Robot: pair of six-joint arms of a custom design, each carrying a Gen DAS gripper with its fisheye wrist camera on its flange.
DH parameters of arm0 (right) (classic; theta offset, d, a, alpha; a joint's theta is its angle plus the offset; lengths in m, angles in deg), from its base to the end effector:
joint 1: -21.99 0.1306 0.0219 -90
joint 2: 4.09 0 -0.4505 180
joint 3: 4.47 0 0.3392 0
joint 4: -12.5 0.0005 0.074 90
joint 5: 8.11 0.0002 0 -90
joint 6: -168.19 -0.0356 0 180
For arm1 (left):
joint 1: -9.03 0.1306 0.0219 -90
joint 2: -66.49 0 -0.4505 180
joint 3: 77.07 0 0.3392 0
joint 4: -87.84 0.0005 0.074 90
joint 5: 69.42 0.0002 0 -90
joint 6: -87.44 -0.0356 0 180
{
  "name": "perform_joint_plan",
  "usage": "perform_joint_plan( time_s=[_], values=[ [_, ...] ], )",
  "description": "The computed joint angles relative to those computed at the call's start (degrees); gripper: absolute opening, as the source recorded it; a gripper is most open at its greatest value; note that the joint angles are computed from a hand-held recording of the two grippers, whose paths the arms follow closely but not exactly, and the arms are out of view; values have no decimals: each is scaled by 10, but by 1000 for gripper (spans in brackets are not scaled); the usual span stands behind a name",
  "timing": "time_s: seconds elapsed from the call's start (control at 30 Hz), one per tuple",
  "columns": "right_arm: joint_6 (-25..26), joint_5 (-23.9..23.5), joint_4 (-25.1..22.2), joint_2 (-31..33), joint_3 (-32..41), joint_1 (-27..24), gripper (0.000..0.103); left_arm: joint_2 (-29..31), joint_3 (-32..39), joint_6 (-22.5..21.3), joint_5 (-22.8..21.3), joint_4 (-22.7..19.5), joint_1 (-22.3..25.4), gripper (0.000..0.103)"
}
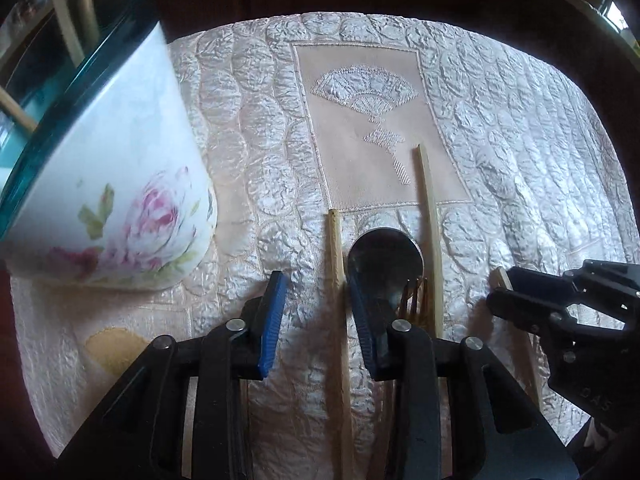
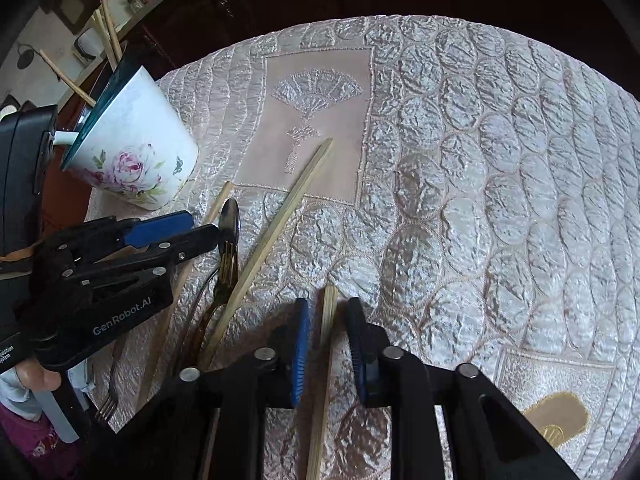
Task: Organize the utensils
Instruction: 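Grasp another wooden chopstick with the left tool while the right tool grasps a chopstick, then lift the chopstick over the holder with the left tool while the right tool carries its chopstick there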
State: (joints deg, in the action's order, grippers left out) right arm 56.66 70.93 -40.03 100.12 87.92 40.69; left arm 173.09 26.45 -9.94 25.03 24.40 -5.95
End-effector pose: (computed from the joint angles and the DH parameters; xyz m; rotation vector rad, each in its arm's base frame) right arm 0.4825 0.1699 0.3995 0.0079 2.7501 0.4630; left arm 0.5138 -0.1409 0.4436 0.5518 2.6781 -0.1437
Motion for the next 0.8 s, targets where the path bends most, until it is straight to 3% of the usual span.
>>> perform_joint_plan(
  time_s=[0.03, 0.07, 0.2, 0.43, 0.63, 0.8],
  values=[
    [3, 1, 0, 2, 3, 0, 8, 2, 4, 0, 3, -6, 1, 13],
    [6, 1, -1, 3, 4, -2, 7, 2, 6, -2, 5, -12, 3, 8],
    [7, -2, 9, -5, 4, -4, 6, -15, -2, 10, 61, -7, 28, 4],
    [2, 9, 28, -34, 13, 12, 6, -68, -20, 6, 119, 8, 58, 4],
    [-4, 17, 28, -39, 17, 12, 6, -56, -20, 8, 98, 13, 50, 7],
    [-10, 14, 38, -54, -9, 12, 5, -20, -23, 17, 45, 25, 18, 13]
  ],
)
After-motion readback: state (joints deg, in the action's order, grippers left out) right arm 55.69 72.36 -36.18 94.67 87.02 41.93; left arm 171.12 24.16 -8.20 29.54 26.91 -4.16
